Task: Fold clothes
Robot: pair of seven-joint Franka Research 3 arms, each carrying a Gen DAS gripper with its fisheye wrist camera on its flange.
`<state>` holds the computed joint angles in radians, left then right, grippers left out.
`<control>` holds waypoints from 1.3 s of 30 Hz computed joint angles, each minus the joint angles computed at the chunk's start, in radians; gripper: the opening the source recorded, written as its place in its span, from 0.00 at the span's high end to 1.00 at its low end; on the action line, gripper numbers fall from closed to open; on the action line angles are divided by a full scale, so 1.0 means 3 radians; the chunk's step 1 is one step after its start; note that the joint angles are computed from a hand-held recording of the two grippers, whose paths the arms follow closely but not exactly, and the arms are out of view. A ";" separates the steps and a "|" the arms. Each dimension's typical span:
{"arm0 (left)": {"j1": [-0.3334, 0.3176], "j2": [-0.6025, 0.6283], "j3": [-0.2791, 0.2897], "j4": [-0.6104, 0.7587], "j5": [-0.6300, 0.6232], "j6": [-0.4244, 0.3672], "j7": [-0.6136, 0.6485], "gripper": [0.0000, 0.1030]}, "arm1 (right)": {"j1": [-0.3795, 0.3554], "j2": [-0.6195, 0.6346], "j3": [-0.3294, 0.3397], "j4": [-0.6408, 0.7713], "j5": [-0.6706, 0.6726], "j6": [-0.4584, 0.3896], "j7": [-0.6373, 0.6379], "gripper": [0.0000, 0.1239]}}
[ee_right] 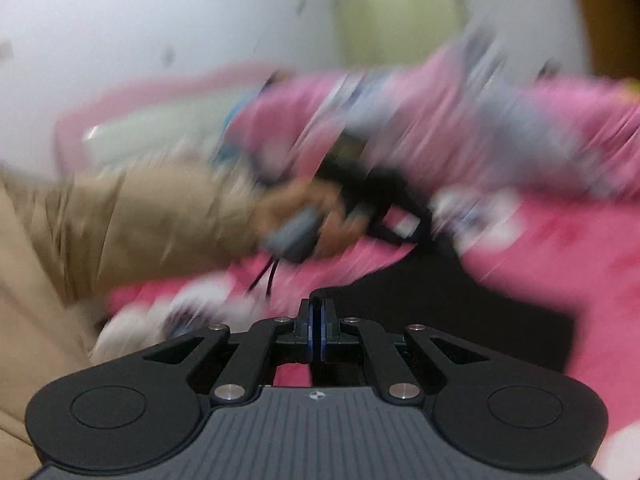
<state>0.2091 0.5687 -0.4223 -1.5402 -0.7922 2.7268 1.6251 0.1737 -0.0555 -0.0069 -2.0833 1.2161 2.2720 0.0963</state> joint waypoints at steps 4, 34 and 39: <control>0.0404 -0.0182 -0.0273 -0.0405 -0.0751 0.0098 0.0594 0.90 | 0.0086 0.0219 0.0116 0.0085 -0.0482 0.0017 0.0534 0.96; -0.0290 -0.2081 0.0126 -0.2447 -0.1325 -0.0092 0.1375 0.60 | -0.0581 -0.0142 -0.0367 -0.0401 0.0419 -0.0017 0.1485 0.76; -0.0515 -0.2049 0.0296 -0.2488 -0.1348 0.0024 0.1477 0.60 | -0.0663 -0.0234 -0.0430 -0.0566 0.0431 0.0128 0.1688 0.68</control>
<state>0.0547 -0.0461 -0.3335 -2.2866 -1.1967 2.7340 2.0680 -0.0253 -0.1257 -0.1359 -2.2530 1.3456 2.3104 0.6028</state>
